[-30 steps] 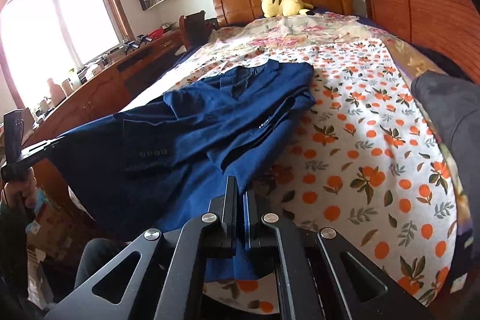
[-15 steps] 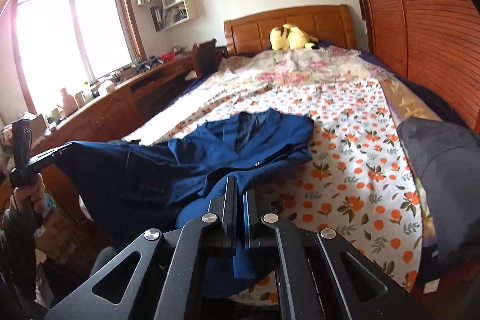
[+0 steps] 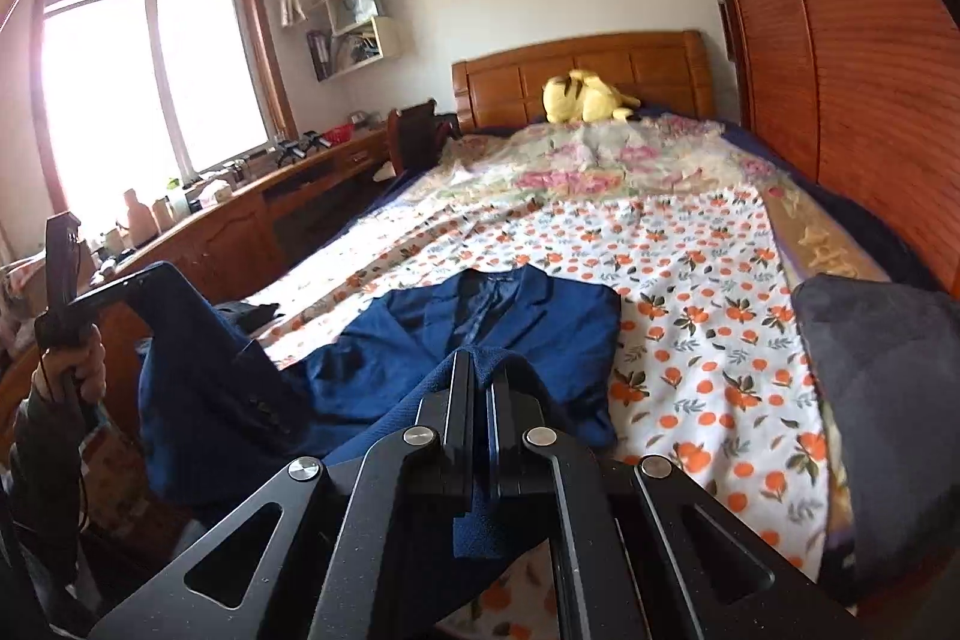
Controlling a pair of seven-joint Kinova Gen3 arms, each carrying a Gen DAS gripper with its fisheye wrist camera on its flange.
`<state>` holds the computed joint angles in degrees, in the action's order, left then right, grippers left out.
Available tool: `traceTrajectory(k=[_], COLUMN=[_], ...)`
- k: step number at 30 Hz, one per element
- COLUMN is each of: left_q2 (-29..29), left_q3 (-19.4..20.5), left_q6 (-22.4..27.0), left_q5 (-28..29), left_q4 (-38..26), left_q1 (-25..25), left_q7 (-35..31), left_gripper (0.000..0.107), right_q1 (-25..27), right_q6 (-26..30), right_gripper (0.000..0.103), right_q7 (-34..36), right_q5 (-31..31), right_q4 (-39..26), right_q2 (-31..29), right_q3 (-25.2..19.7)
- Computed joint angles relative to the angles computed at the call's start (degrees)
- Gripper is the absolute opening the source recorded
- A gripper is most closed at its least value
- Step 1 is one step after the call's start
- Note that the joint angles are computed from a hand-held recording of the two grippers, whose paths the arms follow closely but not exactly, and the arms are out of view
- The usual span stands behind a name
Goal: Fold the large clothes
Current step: 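Lift the hem with both tools and fold it over toward the collar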
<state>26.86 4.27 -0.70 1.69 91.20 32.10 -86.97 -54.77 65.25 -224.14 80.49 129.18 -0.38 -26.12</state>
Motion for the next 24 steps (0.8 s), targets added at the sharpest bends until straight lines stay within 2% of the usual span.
traceTrajectory(k=[2, 6, 9, 11, 14, 16, 19, 22, 24], left_q2=[3.09, 9.31, 13.53, 17.01, 20.96, 22.73, 25.93, 28.6, 29.76], left_q3=[1.97, 2.66, 1.6, 1.62, -0.27, -0.14, 1.69, 5.86, 4.83], left_q6=[1.46, 5.07, 6.52, 7.05, 7.19, 6.88, 9.66, 13.72, 15.2], left_q5=[-0.11, -0.62, -0.78, -0.7, -0.26, 0.08, -0.34, -0.09, -0.07], left_q4=[-4.38, -14.67, -21.59, -26.73, -32.69, -35.07, -40.05, -43.42, -44.41], left_q1=[-1.79, -2.83, -2.13, -2.2, -1.3, -1.56, -2.62, -4.35, -3.48], left_q7=[-0.08, -0.35, -0.06, 0.19, 1.67, 2.41, 1.71, -1.31, -1.5], left_gripper=[0.004, 0.004, 0.004, 0.004, 0.004, 0.004, 0.004, 0.004, 0.01], right_q1=[4.29, 14.26, 16.97, 19.54, 22.46, 21.97, 22.05, 22.21, 21.61], right_q6=[-4.66, -13.98, -18.88, -19.97, -20.53, -19.06, -18.61, -18.8, -18.15], right_gripper=[0.003, 0.003, 0.003, 0.003, 0.003, 0.003, 0.003, 0.003, 0.003], right_q7=[1.92, 2.7, 4.67, 7.96, 14.95, 19.61, 24.65, 31.64, 36.3], right_q5=[2.11, 9.6, 13.39, 13.51, 11.79, 10.3, 6.4, 0.69, -3.71], right_q4=[-1.13, -3.53, -7.98, -12.05, -19.86, -25.17, -31.54, -36.78, -40.03], right_q2=[1.06, 2.78, 6.57, 9.62, 14.6, 18.04, 22.23, 26.36, 29.02], right_q3=[2.65, 6.13, 12.64, 13.84, 15.72, 18.33, 20.53, 21.8, 22.55])
